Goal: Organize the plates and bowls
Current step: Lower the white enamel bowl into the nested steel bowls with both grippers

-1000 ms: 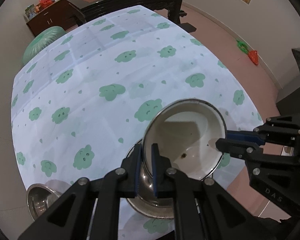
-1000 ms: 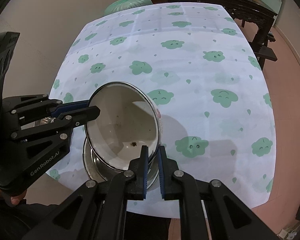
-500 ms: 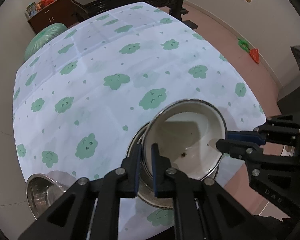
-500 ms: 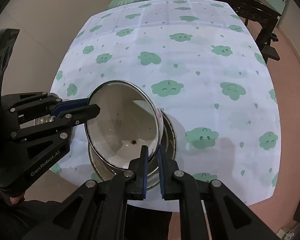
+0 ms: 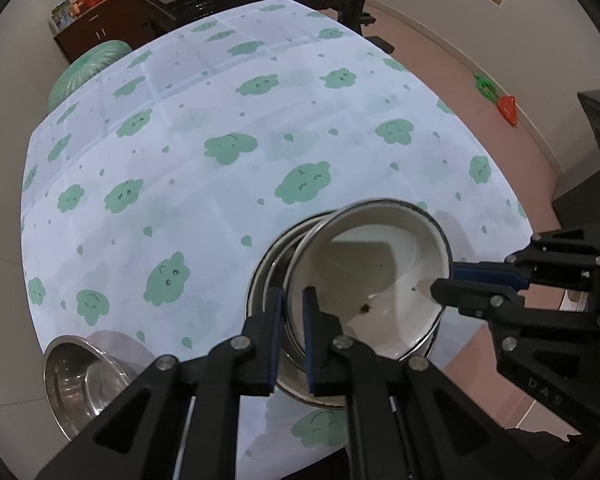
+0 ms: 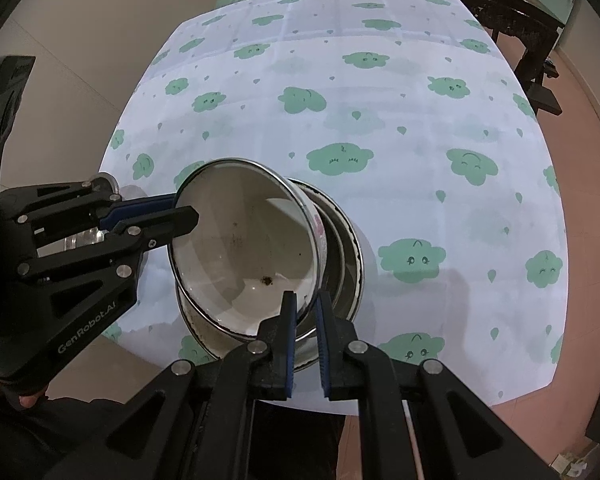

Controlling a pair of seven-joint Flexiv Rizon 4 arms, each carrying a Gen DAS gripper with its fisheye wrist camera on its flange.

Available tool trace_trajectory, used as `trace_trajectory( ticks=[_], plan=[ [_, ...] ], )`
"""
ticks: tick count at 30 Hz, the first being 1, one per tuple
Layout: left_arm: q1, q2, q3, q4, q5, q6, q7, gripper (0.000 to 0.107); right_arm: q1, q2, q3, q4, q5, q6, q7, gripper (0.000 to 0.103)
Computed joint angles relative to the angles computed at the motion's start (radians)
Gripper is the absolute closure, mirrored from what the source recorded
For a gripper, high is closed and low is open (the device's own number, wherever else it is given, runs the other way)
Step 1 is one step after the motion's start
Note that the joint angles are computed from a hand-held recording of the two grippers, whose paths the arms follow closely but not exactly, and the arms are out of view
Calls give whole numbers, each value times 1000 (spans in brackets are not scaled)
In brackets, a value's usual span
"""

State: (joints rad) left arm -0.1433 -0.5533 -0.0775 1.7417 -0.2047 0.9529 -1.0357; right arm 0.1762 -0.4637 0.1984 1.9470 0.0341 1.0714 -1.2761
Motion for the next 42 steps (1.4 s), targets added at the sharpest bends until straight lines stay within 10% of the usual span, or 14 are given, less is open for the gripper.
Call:
trace_trajectory(
  ticks=[42],
  plan=[
    [-22,-113,29,-87,72,-121,-72,100,-29,-98,25,-95,81,-120,-93,92]
  ],
)
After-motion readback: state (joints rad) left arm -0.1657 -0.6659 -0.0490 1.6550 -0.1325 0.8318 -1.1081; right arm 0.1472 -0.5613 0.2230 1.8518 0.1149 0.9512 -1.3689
